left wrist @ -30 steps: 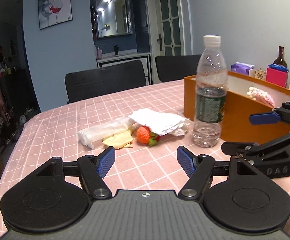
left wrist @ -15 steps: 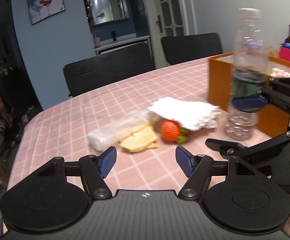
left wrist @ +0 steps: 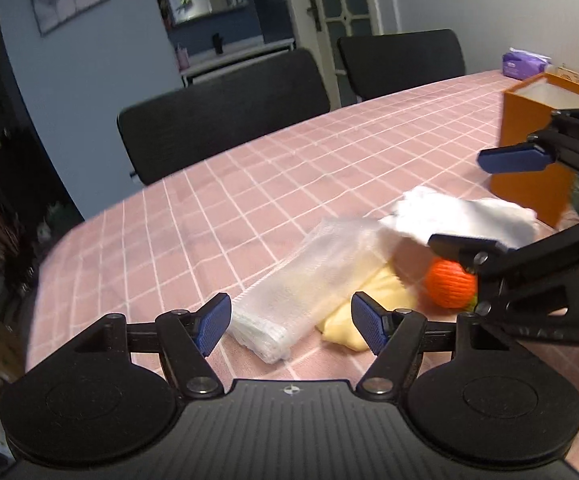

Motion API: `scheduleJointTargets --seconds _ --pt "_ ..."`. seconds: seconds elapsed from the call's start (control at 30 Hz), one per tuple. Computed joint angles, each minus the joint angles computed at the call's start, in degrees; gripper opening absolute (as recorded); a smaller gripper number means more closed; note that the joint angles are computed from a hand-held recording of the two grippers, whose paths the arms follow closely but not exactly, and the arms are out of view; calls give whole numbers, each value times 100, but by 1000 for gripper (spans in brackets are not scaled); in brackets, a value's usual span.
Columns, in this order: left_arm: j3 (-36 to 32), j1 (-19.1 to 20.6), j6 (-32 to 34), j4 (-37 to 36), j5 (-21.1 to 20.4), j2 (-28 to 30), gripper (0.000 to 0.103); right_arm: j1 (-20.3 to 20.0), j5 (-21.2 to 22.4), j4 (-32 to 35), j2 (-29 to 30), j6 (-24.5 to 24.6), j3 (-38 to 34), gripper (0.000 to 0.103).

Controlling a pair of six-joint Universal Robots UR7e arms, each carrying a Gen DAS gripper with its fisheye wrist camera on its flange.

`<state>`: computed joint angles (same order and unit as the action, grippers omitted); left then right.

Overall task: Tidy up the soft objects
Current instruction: 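Grasp the clear plastic bag with the left tool while the right tool grasps the white cloth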

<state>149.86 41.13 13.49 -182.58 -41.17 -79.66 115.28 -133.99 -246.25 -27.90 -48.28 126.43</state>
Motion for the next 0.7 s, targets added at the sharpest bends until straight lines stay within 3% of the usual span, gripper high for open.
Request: scheduleJointTargets --seconds 0.13,0.2,0.27,0.33,0.37,0.4,0.53,0.7 --pt "-134 201 -50 -77 -25 348 76 -154 -173 767 -171 682 -104 68" --pt "-139 239 -235 -197 -15 516 63 -247 -34 1082 -317 1126 3 62" --pt "-163 327 -460 -149 -177 530 37 -300 173 1432 -500 1608 141 52" --pt "-139 320 -675 -114 -234 496 22 -280 279 1658 -612 1775 234 36" --pt "-110 275 -755 -107 -177 485 8 -257 315 1711 -639 1797 270 33" --pt "-98 218 -905 29 -104 452 3 -234 340 1738 -648 1808 296 29" --pt "131 -26 -1434 525 -171 4 0 -186 607 1934 -832 2170 557 23" --pt "666 -862 -2664 1714 145 -836 0 39 751 1609 -849 2246 914 19"
